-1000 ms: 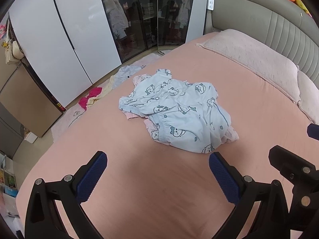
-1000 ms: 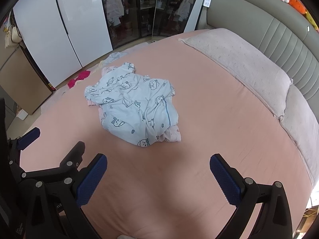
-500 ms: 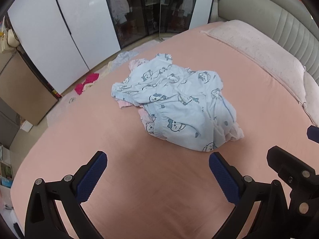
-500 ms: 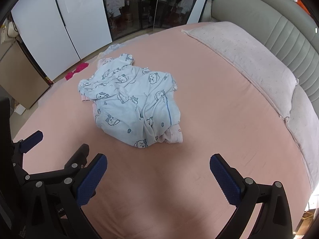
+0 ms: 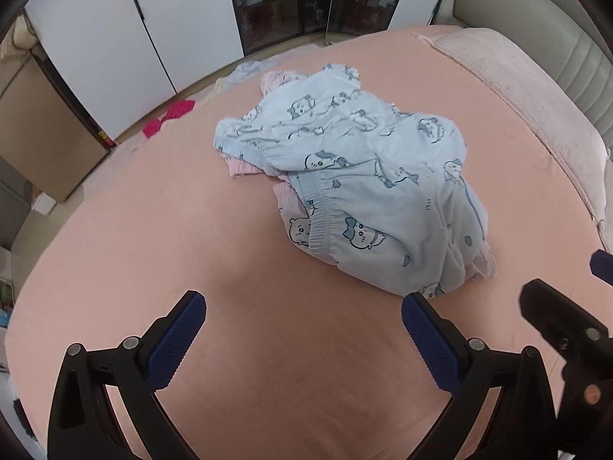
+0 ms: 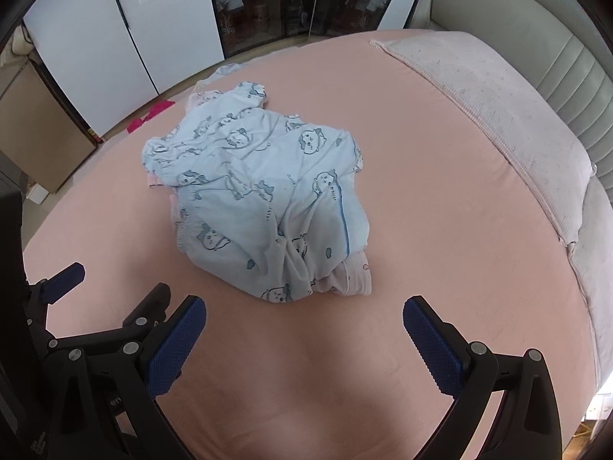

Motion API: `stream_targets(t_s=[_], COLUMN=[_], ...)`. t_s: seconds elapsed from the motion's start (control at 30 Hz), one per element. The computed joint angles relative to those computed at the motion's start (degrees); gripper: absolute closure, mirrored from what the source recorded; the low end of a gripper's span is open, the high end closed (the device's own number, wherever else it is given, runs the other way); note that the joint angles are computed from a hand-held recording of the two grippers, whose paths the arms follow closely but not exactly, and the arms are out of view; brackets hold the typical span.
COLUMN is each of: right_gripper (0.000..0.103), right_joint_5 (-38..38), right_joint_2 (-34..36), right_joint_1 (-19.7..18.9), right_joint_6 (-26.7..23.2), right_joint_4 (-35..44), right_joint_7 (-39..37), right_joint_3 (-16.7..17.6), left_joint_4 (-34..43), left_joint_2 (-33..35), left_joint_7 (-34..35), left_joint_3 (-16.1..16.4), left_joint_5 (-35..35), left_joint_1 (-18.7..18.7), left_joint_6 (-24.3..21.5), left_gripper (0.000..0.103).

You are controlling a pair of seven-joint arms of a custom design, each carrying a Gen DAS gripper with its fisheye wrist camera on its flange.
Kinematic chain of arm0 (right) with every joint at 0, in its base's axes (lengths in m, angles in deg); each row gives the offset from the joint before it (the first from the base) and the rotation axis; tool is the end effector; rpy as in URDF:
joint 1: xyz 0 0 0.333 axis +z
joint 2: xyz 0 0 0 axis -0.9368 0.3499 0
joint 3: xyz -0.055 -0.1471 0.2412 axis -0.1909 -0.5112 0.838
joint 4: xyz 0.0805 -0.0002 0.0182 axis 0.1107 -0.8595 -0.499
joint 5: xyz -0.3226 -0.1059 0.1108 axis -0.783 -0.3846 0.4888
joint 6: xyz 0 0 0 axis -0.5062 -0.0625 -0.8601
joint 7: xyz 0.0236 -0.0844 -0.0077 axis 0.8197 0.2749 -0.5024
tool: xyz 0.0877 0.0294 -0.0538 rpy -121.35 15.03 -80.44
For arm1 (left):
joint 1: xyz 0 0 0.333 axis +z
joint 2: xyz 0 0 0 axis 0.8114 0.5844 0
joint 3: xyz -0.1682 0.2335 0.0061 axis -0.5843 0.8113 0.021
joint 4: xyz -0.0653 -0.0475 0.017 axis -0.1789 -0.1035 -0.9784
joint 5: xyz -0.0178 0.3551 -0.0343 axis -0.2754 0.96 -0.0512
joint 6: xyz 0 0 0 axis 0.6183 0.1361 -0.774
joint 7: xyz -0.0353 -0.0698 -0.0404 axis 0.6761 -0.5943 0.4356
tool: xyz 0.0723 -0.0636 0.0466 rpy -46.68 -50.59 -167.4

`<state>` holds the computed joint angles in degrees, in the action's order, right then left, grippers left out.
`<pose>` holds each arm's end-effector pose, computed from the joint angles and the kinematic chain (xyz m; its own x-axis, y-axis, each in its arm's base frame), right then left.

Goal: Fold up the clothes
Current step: 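Move both tools toward the crumpled light blue pajama pants, then grasp the elastic waistband of the blue pants with the right tool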

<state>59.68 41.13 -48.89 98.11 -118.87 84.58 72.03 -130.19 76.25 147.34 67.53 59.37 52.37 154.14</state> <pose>0.5248 0.2483 0.6404 0.3456 -0.9376 0.0384 -0.8820 -0.3385 -0.3278 0.4796 -0.1054 0.5927 0.2994 -0.9541 0.0003 -0.8938 -0.2806 -0.3499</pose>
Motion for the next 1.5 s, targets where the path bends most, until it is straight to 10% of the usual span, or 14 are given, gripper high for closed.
stream_targets(t_s=[0.57,0.87,1.3,1.5], right_gripper=[0.000,0.000,0.000,0.000], right_joint_5=[-1.06,-0.74,-3.80,-22.11], right_joint_2=[0.66,0.81,-3.95,-5.44], right_joint_1=[-0.82,-1.76,-1.36,0.31], right_joint_6=[-0.87,0.13,29.90,44.89], right_joint_4=[-1.22,-4.26,-24.05,-32.42], right_joint_7=[0.18,0.42,-8.73,-3.76], right_joint_3=[-0.60,-0.90,0.17,0.20], left_joint_4=[2.28,-6.40,-15.94,-17.11], left_joint_2=[5.60,4.63,2.94,3.25], left_joint_7=[0.97,5.93,15.86,24.69], left_joint_3=[2.54,4.52,7.29,8.64], left_joint_5=[-2.18,-16.40,-37.34,-51.27], left_joint_1=[2.24,1.73,1.08,0.07], left_joint_6=[3.59,23.78,40.31,42.70], left_gripper=[0.000,0.000,0.000,0.000])
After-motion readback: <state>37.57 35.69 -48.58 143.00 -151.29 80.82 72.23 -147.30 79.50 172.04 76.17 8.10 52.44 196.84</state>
